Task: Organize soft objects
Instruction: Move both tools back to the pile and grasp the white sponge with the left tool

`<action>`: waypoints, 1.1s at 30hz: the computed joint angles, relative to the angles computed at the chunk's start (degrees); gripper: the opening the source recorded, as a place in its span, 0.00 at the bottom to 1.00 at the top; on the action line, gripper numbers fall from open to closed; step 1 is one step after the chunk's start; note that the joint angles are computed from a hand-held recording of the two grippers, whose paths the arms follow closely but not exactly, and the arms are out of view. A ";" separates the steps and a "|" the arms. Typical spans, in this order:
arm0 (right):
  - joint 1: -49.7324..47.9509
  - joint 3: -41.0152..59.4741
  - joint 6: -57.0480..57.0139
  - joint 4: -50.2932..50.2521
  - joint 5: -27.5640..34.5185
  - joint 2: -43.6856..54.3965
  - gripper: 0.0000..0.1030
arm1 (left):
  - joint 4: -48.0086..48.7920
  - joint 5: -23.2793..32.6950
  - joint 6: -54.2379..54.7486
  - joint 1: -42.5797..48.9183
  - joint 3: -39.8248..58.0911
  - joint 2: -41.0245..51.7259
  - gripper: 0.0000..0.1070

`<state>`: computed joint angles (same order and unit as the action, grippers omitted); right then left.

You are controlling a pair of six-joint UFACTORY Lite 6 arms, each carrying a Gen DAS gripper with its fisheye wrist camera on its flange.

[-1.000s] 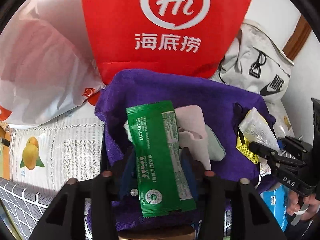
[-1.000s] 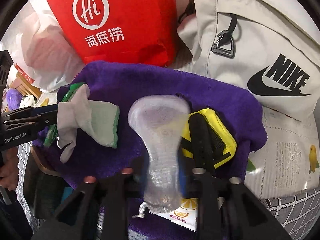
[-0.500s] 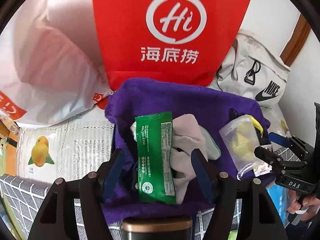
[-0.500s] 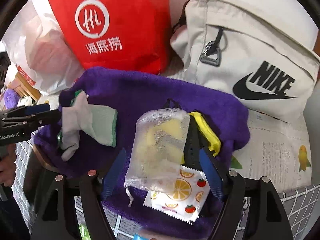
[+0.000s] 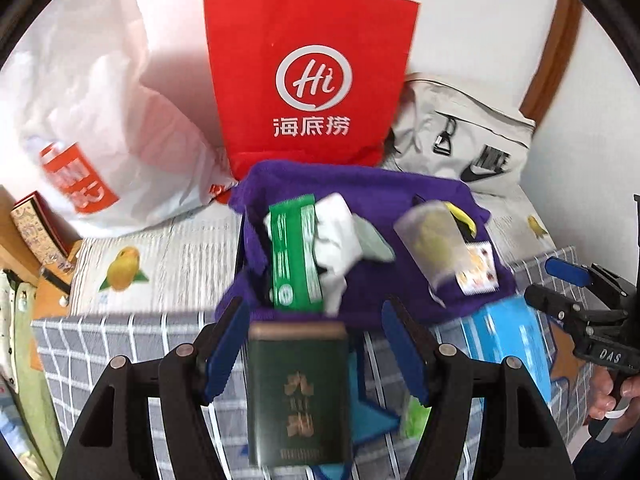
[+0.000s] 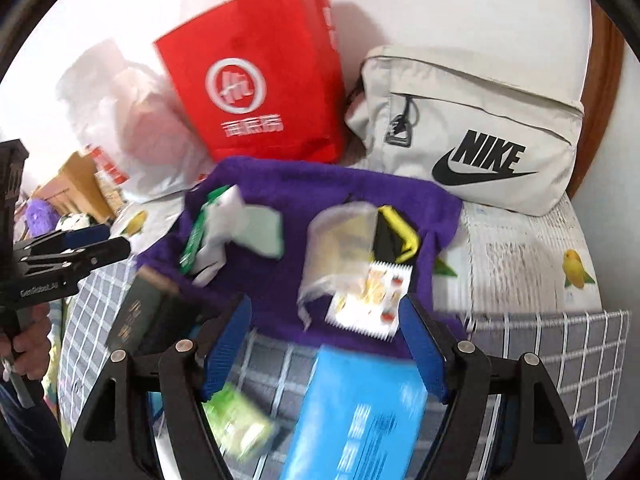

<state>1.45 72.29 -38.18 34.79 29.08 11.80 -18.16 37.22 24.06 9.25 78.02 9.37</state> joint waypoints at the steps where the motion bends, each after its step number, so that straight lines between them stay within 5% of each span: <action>1: 0.31 -3.11 -0.69 0.23 -0.30 -2.87 0.73 | -0.64 0.04 0.97 0.38 -2.92 -2.70 0.62; 8: 1.14 -23.61 -1.24 1.60 -1.15 -23.26 0.73 | -5.42 1.15 8.12 3.14 -22.74 -21.55 0.62; 21: -8.39 -48.02 -3.18 2.91 7.64 -52.17 0.73 | -13.26 9.54 17.44 8.05 -54.55 -50.64 0.68; 27: -11.13 -53.86 -7.65 4.51 9.42 -56.65 0.73 | -11.23 9.01 10.90 4.90 -63.34 -57.46 0.68; 33: -12.16 -56.92 -10.30 4.03 10.32 -59.19 0.73 | -13.83 1.57 3.46 -1.89 -63.18 -50.89 0.68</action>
